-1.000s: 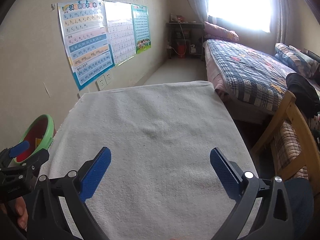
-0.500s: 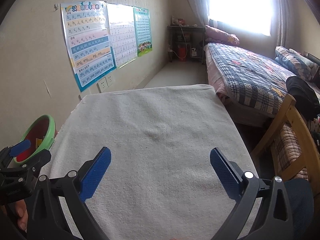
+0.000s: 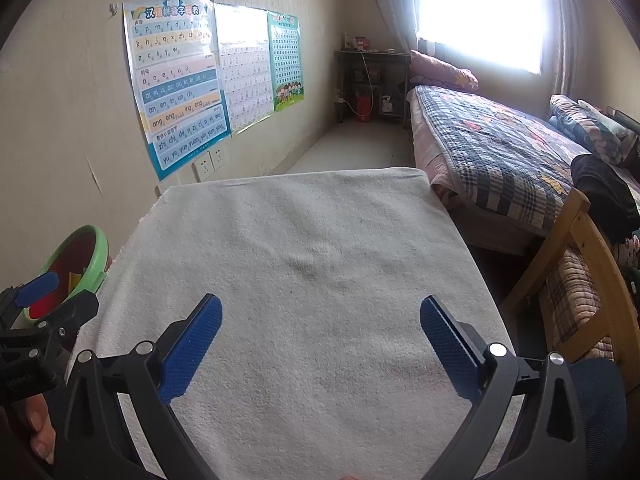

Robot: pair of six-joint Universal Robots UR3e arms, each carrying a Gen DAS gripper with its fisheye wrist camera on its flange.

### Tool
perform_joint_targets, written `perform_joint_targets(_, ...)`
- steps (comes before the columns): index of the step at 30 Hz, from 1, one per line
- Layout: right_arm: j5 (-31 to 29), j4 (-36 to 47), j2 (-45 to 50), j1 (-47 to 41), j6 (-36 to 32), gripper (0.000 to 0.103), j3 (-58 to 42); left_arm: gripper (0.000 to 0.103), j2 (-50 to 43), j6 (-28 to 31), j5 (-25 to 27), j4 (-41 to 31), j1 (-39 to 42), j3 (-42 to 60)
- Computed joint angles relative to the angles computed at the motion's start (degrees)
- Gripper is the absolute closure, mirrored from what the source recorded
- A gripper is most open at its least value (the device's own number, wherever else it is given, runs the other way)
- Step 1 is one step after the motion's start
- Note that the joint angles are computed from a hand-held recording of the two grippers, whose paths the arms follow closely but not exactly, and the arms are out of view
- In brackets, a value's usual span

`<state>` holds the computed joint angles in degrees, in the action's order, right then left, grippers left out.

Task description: Collect trash

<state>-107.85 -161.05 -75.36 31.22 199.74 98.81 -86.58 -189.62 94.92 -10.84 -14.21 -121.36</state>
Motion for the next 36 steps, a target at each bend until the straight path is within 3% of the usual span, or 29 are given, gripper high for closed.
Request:
perform_joint_targets(26, -0.7, 0.5, 0.4, 0.7, -0.9, 0.007, -0.2, 0.005, -0.1, -0.4, -0.3, 0.1, 0.3, 0.3)
perform_joint_targets(30, -0.5, 0.6, 0.5, 0.5, -1.1, 0.007, -0.2, 0.005, -0.4, -1.1, 2.6, 1.6, -1.0, 0.1)
perform_joint_targets(36, -0.5, 0.7, 0.6, 0.7, -1.1, 0.007, -0.2, 0.005, -0.9, -0.9, 2.2, 0.2, -1.2, 0.9)
